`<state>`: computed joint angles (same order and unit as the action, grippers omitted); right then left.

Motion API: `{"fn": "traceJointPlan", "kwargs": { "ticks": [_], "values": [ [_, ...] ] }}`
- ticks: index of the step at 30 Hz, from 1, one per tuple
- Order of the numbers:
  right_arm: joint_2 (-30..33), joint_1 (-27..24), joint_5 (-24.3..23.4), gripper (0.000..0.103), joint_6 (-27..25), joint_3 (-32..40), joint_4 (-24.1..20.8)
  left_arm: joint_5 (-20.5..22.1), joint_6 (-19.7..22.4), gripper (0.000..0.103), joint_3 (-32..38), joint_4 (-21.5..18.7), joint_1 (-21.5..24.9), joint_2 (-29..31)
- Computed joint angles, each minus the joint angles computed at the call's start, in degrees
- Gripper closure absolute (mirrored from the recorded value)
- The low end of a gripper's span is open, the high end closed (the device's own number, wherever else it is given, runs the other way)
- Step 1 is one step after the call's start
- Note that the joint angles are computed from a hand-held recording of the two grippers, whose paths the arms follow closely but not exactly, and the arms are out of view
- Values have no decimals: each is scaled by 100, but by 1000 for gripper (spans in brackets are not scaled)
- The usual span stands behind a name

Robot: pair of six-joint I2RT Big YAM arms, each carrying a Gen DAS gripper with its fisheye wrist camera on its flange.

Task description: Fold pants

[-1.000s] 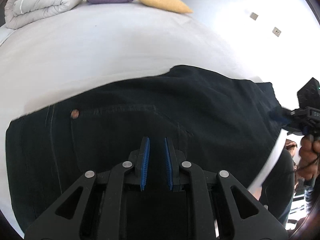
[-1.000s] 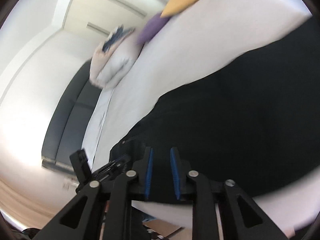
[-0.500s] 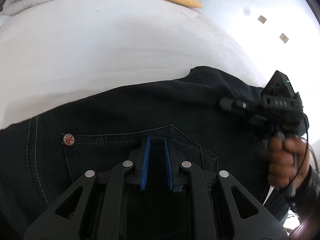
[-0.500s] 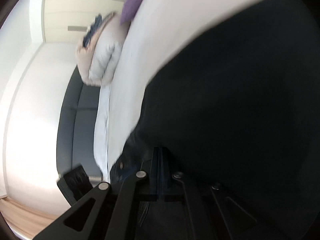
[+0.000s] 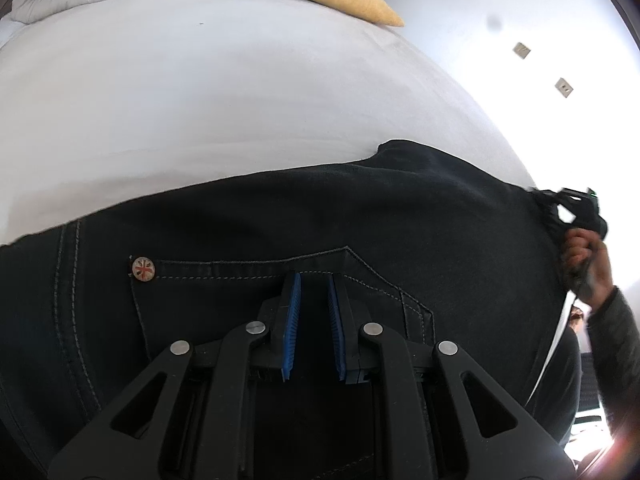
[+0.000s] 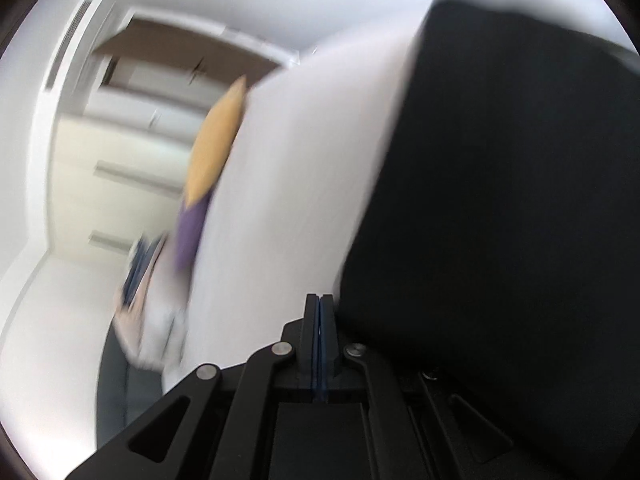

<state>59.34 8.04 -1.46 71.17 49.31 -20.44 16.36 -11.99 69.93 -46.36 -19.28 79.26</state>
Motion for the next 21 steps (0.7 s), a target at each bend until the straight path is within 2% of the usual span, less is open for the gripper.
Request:
{"fn": "traceJointPlan", "kwargs": {
  "ticks": [1,2,4,6,8,11,12,13,14,15,17,18,20,21],
  "values": [
    [-293,-77,46,98,11,-49,-111,-230,-63,89,120,-132,-106,-9],
    [-449,-81,-34,98,15,-101,-26,-282,-117,89,210,-153,-198,-2],
    [-597,128,-360,98,-174,-108,144,-101,-190,89,362,-49,-401,-26],
    [-465,590,-664,96,-342,-29,216,-183,-141,89,653,-111,-734,110],
    [-162,1020,-1053,93,-141,-75,515,-256,-17,89,921,-247,-1010,324],
    [412,1239,-1611,93,309,-178,891,-282,178,88,1255,-510,-1314,739],
    [501,1264,-1664,96,390,-187,835,-259,174,88,1293,-538,-1349,865],
    [550,1149,-1785,103,477,-286,1041,-249,160,89,1290,-530,-1345,928],
    [607,1120,-1817,103,610,-300,1298,-148,133,89,1240,-438,-1301,942],
    [506,1016,-1810,103,606,-338,1267,119,55,89,1173,-294,-1184,929],
    [304,599,-1611,103,429,-355,953,384,-57,89,1133,-215,-988,935],
    [165,449,-1469,103,509,-464,988,452,-80,89,1087,-191,-860,900],
    [-16,-162,-1426,103,684,-681,1234,558,-137,89,1009,-138,-596,877],
    [-138,-395,-1430,103,686,-751,1236,748,-227,89,878,-41,-383,832]
  ]
}}
